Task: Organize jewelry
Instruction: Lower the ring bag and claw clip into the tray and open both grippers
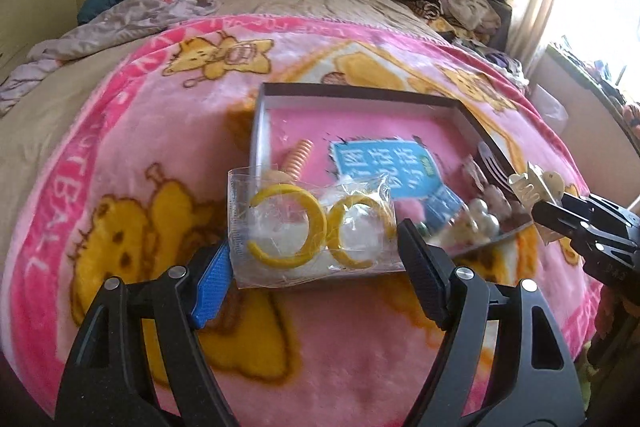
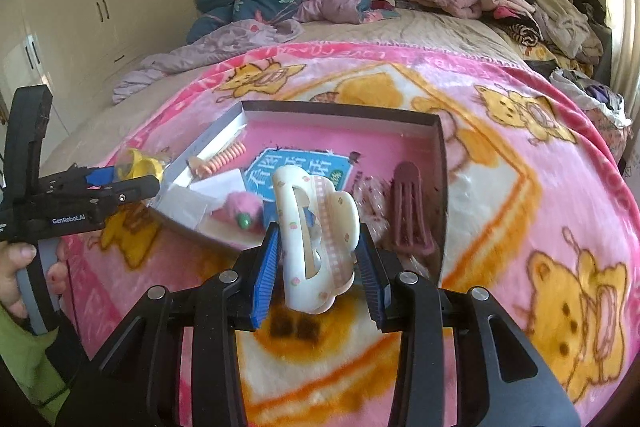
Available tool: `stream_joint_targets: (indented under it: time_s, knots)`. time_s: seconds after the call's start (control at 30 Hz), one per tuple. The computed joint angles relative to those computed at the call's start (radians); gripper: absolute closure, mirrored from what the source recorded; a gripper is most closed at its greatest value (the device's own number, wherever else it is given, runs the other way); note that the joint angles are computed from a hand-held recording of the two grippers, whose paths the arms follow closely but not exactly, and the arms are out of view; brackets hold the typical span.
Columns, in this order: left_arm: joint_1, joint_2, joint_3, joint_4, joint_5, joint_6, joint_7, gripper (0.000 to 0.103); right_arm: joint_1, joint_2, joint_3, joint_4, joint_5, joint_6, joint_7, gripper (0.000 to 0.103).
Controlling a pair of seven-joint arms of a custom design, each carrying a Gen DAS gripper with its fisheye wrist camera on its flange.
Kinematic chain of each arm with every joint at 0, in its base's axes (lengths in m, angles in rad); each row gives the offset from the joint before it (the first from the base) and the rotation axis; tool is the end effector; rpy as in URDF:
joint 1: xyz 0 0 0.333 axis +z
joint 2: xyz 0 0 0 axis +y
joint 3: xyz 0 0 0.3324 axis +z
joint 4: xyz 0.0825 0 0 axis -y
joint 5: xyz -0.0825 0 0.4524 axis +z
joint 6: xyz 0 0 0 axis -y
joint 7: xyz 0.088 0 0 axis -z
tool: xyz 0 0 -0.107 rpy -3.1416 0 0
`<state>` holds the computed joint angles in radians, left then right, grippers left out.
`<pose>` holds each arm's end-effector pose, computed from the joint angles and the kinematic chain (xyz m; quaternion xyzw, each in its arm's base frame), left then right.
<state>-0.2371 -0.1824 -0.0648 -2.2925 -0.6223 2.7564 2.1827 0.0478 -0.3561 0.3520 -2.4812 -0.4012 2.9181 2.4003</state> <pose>0.5627 -0.1511 0.4743 -0.5105 0.7809 -0.3354 0.1311 0.4750 0.2341 0.4742 -0.6348 0.6632 -0.2304 0.3226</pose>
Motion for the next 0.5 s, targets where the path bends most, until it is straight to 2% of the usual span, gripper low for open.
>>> stream_joint_targets:
  time_s: [0.2, 0.5]
  knots:
    - [0.018, 0.046, -0.008, 0.045, 0.0, -0.004, -0.004, 0.034, -0.001, 0.079, -0.004, 0.075, -0.061, -0.033, 0.027, 0.067]
    - [0.044, 0.104, -0.048, 0.089, -0.009, -0.013, 0.01, 0.034, 0.06, 0.155, -0.082, 0.126, -0.149, -0.065, 0.113, 0.067]
